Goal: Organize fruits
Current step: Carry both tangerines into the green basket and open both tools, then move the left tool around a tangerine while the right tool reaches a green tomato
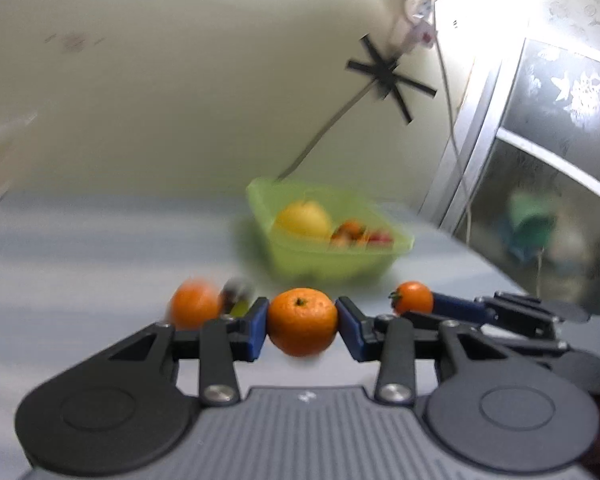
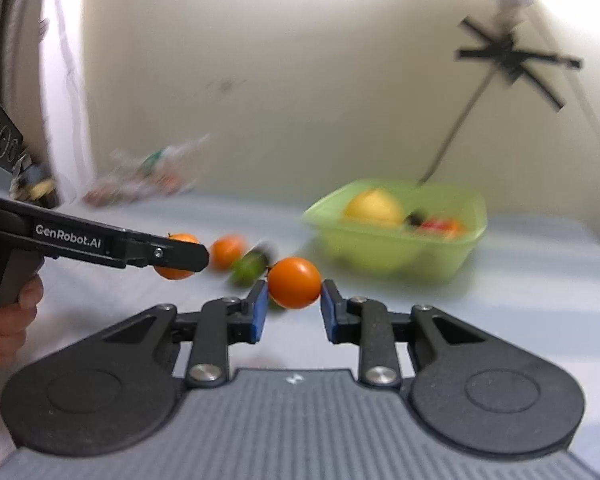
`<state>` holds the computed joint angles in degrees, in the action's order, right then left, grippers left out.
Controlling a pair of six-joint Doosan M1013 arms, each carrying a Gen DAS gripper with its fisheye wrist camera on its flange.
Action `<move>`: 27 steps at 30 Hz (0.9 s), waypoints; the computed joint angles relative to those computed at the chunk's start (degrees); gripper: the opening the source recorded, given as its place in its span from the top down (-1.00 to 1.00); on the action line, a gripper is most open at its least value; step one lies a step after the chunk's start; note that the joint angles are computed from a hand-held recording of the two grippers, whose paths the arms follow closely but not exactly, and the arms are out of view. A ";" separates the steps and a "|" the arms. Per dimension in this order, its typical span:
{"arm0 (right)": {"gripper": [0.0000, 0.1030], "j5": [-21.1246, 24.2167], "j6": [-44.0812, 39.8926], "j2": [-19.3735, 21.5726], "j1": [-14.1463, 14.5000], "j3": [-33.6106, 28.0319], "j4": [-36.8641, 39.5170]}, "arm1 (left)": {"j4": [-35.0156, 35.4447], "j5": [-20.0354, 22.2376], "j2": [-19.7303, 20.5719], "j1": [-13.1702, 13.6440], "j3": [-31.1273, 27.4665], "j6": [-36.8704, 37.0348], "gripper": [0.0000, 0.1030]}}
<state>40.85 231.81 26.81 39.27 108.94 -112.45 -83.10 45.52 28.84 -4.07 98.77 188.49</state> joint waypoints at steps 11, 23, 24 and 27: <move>0.38 1.43 1.58 2.23 -6.82 -2.99 -2.13 | 11.17 -5.19 5.78 -6.86 -11.27 -20.23 0.25; 0.09 4.57 10.21 1.77 -6.83 -0.35 -7.75 | 3.19 -4.46 4.24 -4.61 -8.96 -14.05 0.02; 0.10 4.59 11.01 1.70 -6.90 -0.18 -8.42 | 1.71 -3.92 3.82 -3.75 -8.36 -13.06 0.02; 0.10 4.33 14.67 1.31 -6.75 0.67 -11.73 | -1.41 -4.20 2.54 -0.82 -5.86 -10.66 0.02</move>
